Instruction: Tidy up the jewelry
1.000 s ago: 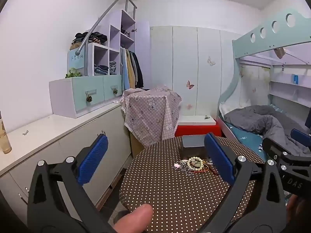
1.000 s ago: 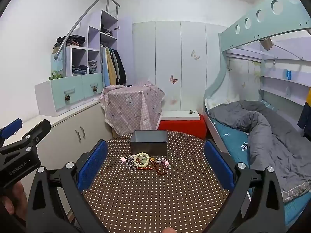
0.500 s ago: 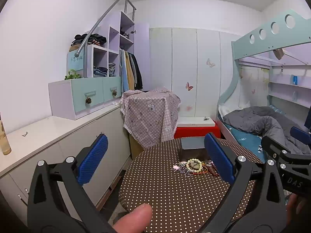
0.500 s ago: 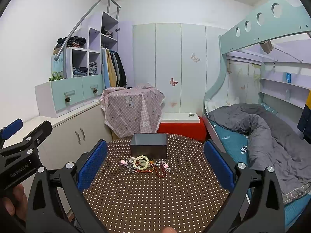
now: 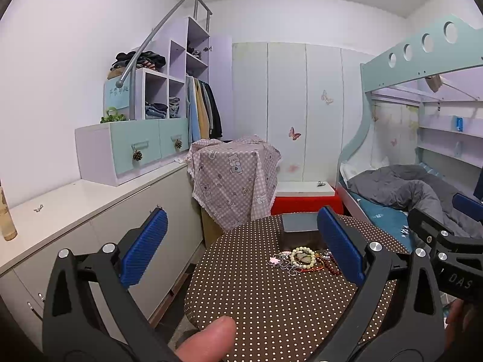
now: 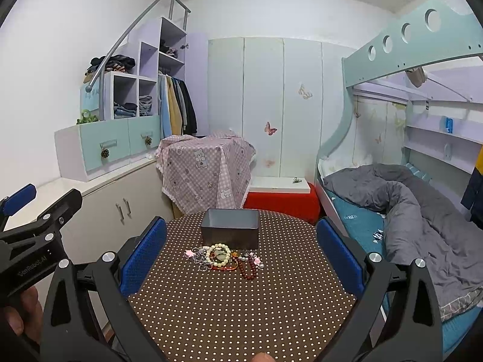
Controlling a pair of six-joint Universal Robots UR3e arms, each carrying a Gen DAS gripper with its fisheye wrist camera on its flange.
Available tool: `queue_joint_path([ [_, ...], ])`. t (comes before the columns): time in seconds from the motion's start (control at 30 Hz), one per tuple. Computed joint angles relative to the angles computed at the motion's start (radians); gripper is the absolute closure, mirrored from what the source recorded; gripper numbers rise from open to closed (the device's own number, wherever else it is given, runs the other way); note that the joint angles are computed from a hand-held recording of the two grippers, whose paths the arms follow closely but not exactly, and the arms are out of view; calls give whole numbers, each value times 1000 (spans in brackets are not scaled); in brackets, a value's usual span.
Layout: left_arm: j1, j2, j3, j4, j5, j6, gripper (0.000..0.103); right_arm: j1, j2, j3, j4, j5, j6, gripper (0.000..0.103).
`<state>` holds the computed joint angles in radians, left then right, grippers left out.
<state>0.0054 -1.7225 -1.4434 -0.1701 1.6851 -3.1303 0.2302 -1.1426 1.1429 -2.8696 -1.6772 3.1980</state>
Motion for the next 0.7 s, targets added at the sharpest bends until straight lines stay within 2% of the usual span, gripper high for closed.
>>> queue_joint_path([
  [0.3,-1,-56,53,-23,16,2,6,-8,59,-69,26,17,-13,7],
  [0.7,26,-280,257,-154,16,-11,6,-52,274,-358,212,68,-15,7],
])
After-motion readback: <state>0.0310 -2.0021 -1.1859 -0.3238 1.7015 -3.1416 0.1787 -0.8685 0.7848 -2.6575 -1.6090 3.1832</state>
